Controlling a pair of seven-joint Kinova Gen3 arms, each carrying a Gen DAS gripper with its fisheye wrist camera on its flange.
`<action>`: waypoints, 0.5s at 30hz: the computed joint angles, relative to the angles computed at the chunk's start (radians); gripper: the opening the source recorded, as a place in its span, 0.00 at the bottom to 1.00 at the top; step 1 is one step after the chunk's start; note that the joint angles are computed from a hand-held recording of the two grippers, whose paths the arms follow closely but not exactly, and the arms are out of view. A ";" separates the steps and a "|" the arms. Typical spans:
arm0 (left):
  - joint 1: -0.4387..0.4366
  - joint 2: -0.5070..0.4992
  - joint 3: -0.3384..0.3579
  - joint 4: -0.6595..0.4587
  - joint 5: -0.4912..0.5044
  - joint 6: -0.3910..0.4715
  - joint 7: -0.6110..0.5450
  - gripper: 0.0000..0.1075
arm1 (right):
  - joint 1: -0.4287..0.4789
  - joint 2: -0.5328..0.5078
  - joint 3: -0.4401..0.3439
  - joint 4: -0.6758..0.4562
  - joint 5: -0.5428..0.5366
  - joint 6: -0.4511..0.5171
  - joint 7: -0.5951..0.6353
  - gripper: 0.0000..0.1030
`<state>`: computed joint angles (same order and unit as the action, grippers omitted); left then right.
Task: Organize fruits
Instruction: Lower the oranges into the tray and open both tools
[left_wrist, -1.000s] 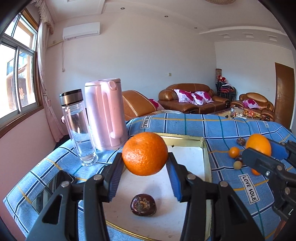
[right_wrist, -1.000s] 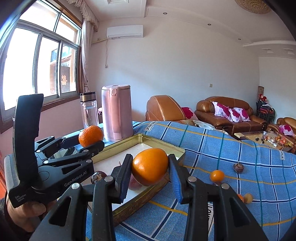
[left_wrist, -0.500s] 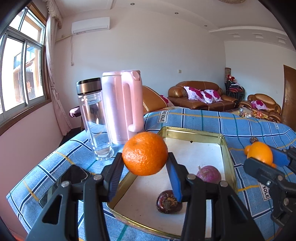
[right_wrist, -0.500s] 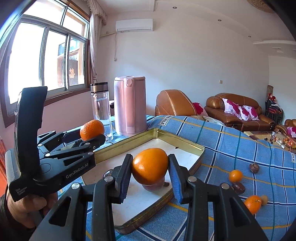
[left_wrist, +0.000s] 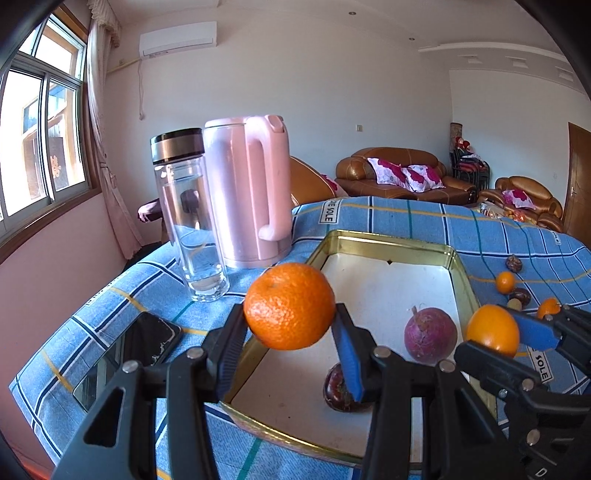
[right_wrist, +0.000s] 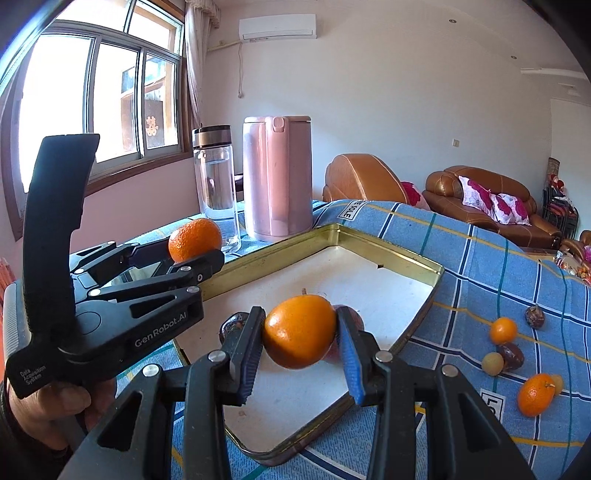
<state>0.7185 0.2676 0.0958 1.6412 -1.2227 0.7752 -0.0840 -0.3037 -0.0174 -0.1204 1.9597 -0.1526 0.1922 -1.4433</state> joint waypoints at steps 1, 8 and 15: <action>-0.002 0.000 0.001 0.000 0.004 -0.001 -0.005 0.45 | -0.001 0.003 0.001 -0.002 -0.007 0.005 0.006 0.40; -0.006 0.009 -0.003 -0.004 0.027 -0.012 -0.032 0.45 | 0.000 0.022 -0.006 -0.016 0.003 0.038 -0.005 0.40; -0.010 0.026 -0.012 -0.019 0.073 -0.020 -0.077 0.45 | 0.005 0.036 -0.012 -0.025 -0.014 0.061 0.014 0.40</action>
